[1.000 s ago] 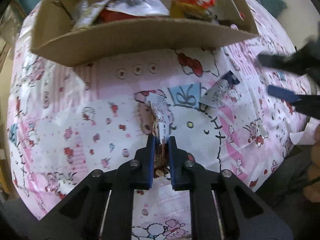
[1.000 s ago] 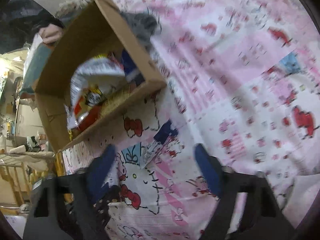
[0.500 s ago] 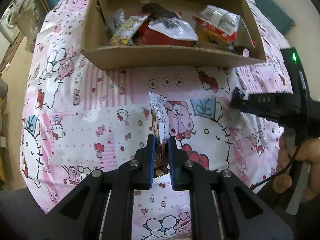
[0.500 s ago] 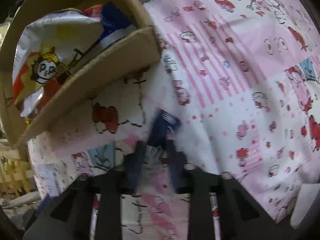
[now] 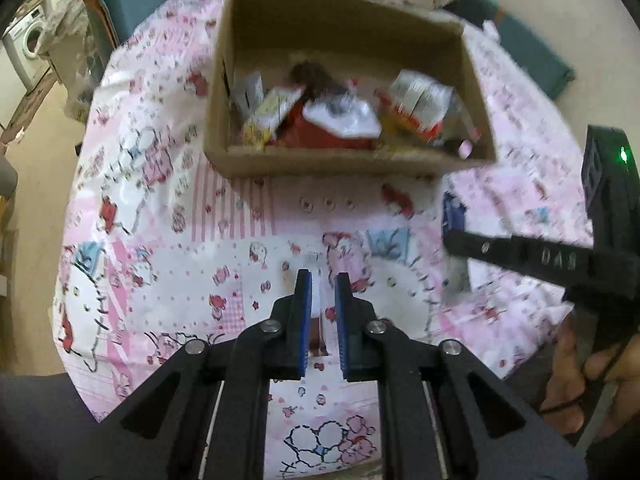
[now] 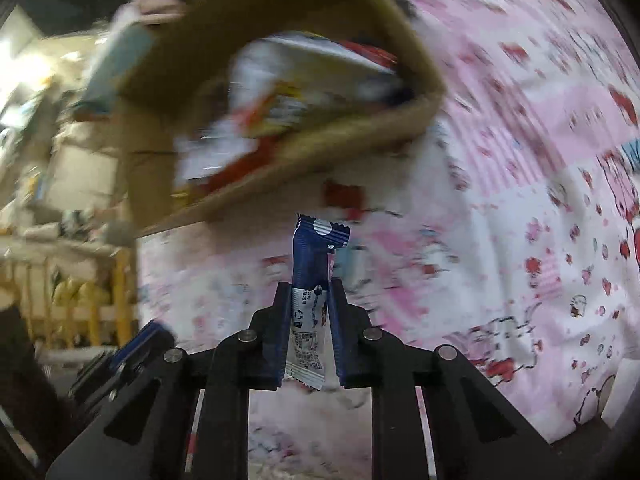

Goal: Organize snacks
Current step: 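Carry both snacks over the box and open both tools inside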

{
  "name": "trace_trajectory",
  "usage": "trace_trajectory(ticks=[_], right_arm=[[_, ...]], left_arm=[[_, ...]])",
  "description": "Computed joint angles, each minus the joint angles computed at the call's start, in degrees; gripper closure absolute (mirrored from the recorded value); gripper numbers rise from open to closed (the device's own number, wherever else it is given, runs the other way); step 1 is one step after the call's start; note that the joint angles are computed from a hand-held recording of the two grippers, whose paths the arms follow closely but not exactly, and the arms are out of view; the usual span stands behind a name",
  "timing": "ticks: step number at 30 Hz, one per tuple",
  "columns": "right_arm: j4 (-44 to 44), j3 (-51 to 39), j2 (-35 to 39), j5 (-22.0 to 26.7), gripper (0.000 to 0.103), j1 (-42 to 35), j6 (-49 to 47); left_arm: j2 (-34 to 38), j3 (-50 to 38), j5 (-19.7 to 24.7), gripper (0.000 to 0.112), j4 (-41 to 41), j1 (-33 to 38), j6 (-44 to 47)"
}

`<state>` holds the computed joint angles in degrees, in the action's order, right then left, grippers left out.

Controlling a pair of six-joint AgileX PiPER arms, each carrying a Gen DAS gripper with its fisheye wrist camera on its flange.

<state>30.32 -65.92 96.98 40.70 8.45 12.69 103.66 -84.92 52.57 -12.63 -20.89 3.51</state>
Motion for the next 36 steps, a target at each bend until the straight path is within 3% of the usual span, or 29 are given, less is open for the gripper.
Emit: trace_trajectory(ticks=[7,14,20,26,36], right_arm=[[6.66,-0.05,-7.78,-2.6,0.084,0.36,-8.19],[12.56,-4.88,-9.71,-5.35,0.084,-3.02,-14.95],[13.88,-12.02,-5.29,-4.28,0.084,-6.92,-17.43],[12.9,-17.26,1.24,-4.1,0.084,-7.04,-16.77],[6.74,-20.85,8.14,-4.74,0.084,-4.87,-12.06]], left_arm=[[-2.47,-5.96,-1.05,0.103,1.69,2.17,-0.71],[3.24,-19.88,0.87,0.103,3.67,3.81,-0.31],[11.94,-34.82,5.19,0.103,4.33,4.02,-2.32],[19.81,-44.26,7.9,0.103,5.43,2.8,-2.74],[27.73,-51.09,8.75,0.103,4.94,1.53,-2.19]])
